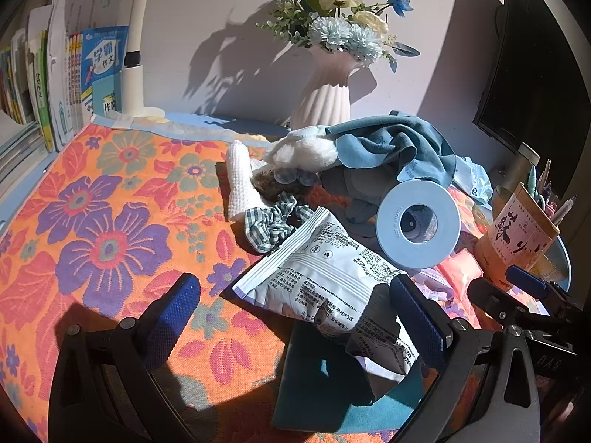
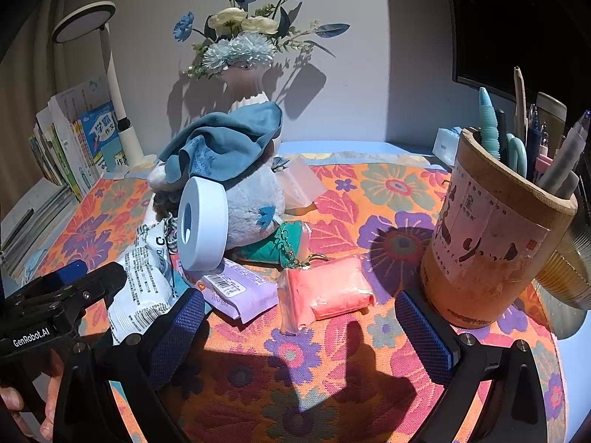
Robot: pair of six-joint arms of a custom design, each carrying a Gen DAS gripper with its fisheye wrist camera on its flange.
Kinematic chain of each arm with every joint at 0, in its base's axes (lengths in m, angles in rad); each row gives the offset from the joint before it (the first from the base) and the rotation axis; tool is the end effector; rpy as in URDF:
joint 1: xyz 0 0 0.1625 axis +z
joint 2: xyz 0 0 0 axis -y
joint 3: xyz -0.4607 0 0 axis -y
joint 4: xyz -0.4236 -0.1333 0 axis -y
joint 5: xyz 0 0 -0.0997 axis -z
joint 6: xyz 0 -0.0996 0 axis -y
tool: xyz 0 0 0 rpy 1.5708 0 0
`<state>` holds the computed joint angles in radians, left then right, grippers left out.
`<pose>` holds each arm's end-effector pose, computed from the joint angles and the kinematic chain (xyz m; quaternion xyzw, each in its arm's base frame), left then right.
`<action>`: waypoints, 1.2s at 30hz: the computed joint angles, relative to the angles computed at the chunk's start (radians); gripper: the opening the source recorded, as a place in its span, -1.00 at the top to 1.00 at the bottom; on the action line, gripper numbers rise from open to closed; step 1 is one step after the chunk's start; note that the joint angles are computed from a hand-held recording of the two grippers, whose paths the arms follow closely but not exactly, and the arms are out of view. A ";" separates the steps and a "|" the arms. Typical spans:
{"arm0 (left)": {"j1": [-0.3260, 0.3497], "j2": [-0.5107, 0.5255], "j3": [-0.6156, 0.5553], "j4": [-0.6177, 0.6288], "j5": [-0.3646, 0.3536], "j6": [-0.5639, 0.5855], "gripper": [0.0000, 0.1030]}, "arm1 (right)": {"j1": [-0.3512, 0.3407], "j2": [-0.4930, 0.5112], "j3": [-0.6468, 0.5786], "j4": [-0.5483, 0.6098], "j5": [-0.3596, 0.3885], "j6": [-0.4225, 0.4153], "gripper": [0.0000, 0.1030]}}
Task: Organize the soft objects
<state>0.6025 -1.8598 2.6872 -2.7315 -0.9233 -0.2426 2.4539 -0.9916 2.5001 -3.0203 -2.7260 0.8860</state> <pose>-0.1175 -0.3155 0.2498 0.2825 0.8928 -0.3079 0.1684 0.3171 -0.2059 0.0793 0.0149 -0.8374 0.4066 0.3649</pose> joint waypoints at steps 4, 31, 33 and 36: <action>0.008 0.000 -0.001 -0.001 -0.008 -0.002 -0.98 | 0.010 0.000 0.002 0.001 -0.004 0.014 -1.00; -0.002 0.126 -0.118 0.294 -0.138 -0.328 -0.96 | -0.114 -0.154 0.045 0.161 0.184 0.066 -0.86; -0.015 0.133 -0.113 0.299 -0.111 -0.341 -0.79 | -0.122 -0.147 0.031 0.197 0.177 0.082 -0.86; -0.008 0.137 -0.110 0.289 -0.110 -0.323 -0.74 | -0.123 -0.128 0.012 0.223 0.153 0.099 -0.61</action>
